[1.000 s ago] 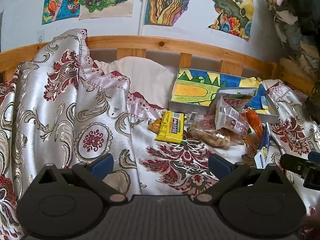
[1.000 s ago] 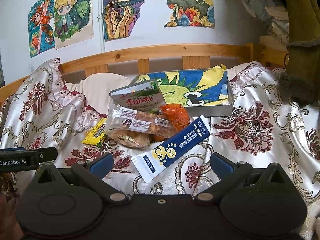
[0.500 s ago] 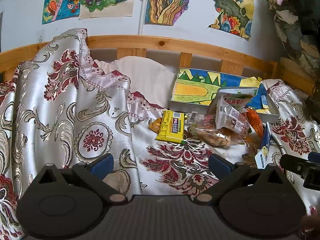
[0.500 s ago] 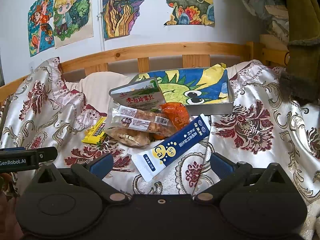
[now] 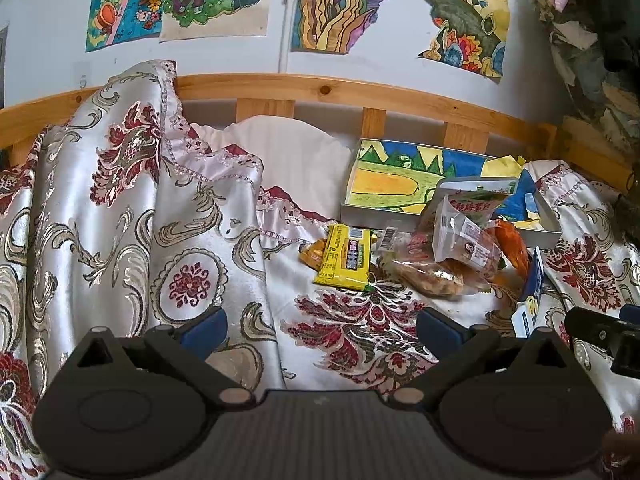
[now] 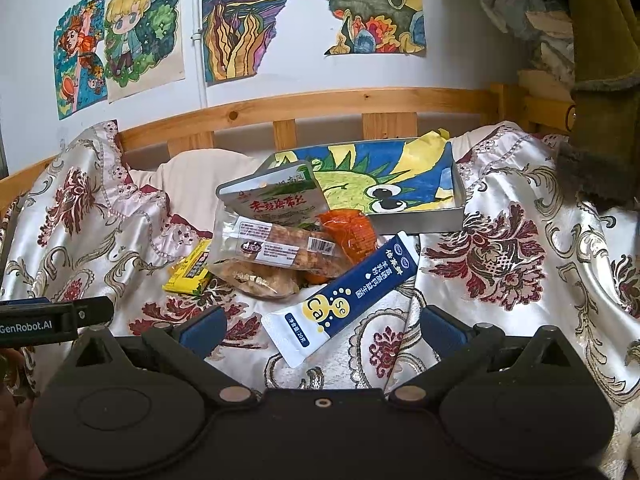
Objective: Organize snacks
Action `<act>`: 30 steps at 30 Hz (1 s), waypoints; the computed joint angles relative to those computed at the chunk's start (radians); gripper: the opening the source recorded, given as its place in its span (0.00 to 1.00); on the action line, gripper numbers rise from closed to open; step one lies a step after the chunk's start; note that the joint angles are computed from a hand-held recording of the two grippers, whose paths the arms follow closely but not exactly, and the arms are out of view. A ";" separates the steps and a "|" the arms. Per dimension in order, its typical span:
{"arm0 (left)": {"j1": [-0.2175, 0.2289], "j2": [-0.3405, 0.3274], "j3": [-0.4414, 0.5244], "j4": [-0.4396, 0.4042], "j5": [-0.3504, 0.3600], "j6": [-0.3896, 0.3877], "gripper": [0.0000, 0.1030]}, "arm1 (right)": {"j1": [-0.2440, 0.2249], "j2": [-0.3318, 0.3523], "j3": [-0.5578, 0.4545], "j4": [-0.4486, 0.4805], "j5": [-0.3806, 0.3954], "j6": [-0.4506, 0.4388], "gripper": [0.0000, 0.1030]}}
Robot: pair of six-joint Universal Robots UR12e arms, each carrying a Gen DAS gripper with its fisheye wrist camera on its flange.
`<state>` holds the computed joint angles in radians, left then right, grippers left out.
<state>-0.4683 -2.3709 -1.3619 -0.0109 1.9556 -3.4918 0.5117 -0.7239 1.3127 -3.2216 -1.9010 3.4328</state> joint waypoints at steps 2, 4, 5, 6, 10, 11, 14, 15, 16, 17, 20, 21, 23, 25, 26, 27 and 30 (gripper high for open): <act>0.000 -0.001 0.005 -0.009 -0.002 -0.002 1.00 | 0.000 0.000 0.000 0.002 0.000 0.003 0.99; 0.000 -0.001 0.009 -0.015 0.000 -0.005 1.00 | 0.000 0.000 -0.002 0.004 -0.004 0.004 0.99; 0.000 -0.002 0.012 -0.019 0.002 -0.010 1.00 | 0.000 0.000 -0.002 0.004 -0.004 0.004 0.99; 0.000 -0.002 0.014 -0.023 0.001 -0.014 1.00 | 0.000 0.000 -0.002 0.006 -0.005 0.005 0.99; 0.000 -0.005 0.024 -0.032 0.004 -0.014 1.00 | 0.000 -0.001 -0.002 0.012 -0.007 0.006 0.99; 0.000 -0.005 0.027 -0.035 0.006 -0.014 1.00 | 0.000 -0.001 -0.003 0.014 -0.008 0.005 0.99; 0.001 -0.007 0.036 -0.050 0.008 -0.015 1.00 | -0.001 0.001 -0.009 0.016 -0.015 -0.005 1.00; 0.001 -0.008 0.038 -0.055 0.010 -0.016 1.00 | -0.001 0.002 -0.011 0.011 -0.017 -0.010 1.00; 0.001 -0.008 0.040 -0.061 0.012 -0.018 1.00 | -0.001 0.003 -0.013 0.008 -0.020 -0.015 1.00; 0.001 -0.008 0.041 -0.065 0.012 -0.020 1.00 | -0.001 0.004 -0.015 0.006 -0.023 -0.018 1.00; 0.002 -0.008 0.044 -0.074 0.013 -0.026 1.00 | -0.003 0.006 -0.021 0.004 -0.023 -0.026 0.99; 0.002 -0.008 0.045 -0.077 0.015 -0.027 1.00 | -0.004 0.006 -0.022 0.005 -0.019 -0.027 1.00; 0.002 -0.008 0.047 -0.083 0.018 -0.027 1.00 | -0.008 0.005 -0.023 0.005 0.001 -0.021 1.00; 0.002 -0.009 0.049 -0.085 0.020 -0.023 1.00 | -0.013 0.001 -0.020 0.005 0.033 -0.016 1.00; 0.002 -0.009 0.051 -0.085 0.020 -0.020 1.00 | -0.014 0.002 -0.020 -0.005 0.044 -0.022 1.00; 0.002 -0.010 0.053 -0.087 0.021 -0.018 1.00 | -0.015 0.002 -0.021 -0.015 0.053 -0.033 1.00; 0.003 -0.011 0.062 -0.098 0.022 -0.015 1.00 | -0.013 0.005 -0.030 -0.030 0.058 -0.082 1.00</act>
<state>-0.4657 -2.3820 -1.2998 -0.1086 1.9776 -3.5065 0.4984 -0.7189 1.2827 -3.2513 -1.8432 3.3503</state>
